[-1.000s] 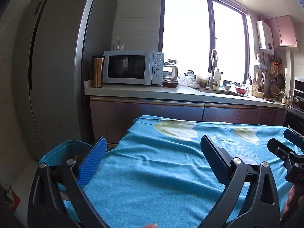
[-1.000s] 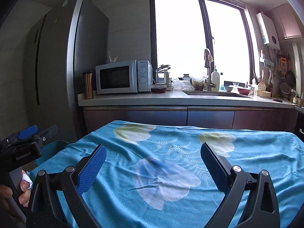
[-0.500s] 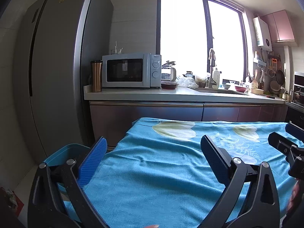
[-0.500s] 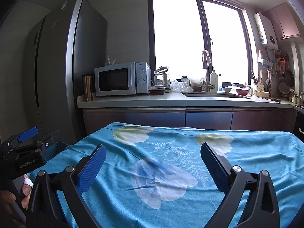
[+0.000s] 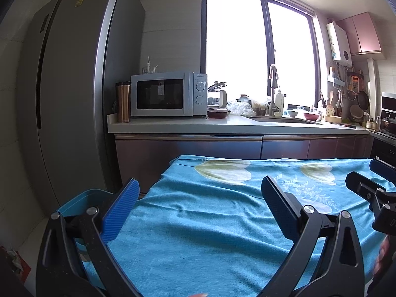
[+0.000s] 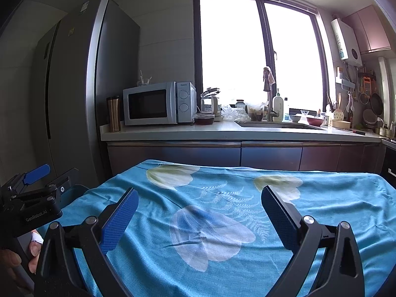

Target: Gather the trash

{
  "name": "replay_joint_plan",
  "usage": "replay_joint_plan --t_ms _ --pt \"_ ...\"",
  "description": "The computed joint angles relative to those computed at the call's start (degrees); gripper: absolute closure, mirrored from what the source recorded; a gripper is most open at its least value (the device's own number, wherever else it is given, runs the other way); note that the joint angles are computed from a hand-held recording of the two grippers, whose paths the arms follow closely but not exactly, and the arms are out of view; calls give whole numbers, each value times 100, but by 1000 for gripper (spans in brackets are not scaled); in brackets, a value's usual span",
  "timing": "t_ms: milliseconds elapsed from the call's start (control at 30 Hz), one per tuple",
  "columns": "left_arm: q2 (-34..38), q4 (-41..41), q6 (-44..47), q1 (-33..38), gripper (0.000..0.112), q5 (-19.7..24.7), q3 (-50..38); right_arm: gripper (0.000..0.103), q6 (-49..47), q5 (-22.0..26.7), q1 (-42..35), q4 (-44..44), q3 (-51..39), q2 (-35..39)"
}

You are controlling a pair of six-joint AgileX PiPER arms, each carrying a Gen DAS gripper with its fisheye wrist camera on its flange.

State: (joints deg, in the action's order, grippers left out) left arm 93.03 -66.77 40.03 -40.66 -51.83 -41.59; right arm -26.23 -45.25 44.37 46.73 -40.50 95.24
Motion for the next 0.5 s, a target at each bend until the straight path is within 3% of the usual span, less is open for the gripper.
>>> replay_joint_plan --t_ms 500 --pt "6 -30 19 -17 15 -61 1 7 49 24 -30 -86 40 -29"
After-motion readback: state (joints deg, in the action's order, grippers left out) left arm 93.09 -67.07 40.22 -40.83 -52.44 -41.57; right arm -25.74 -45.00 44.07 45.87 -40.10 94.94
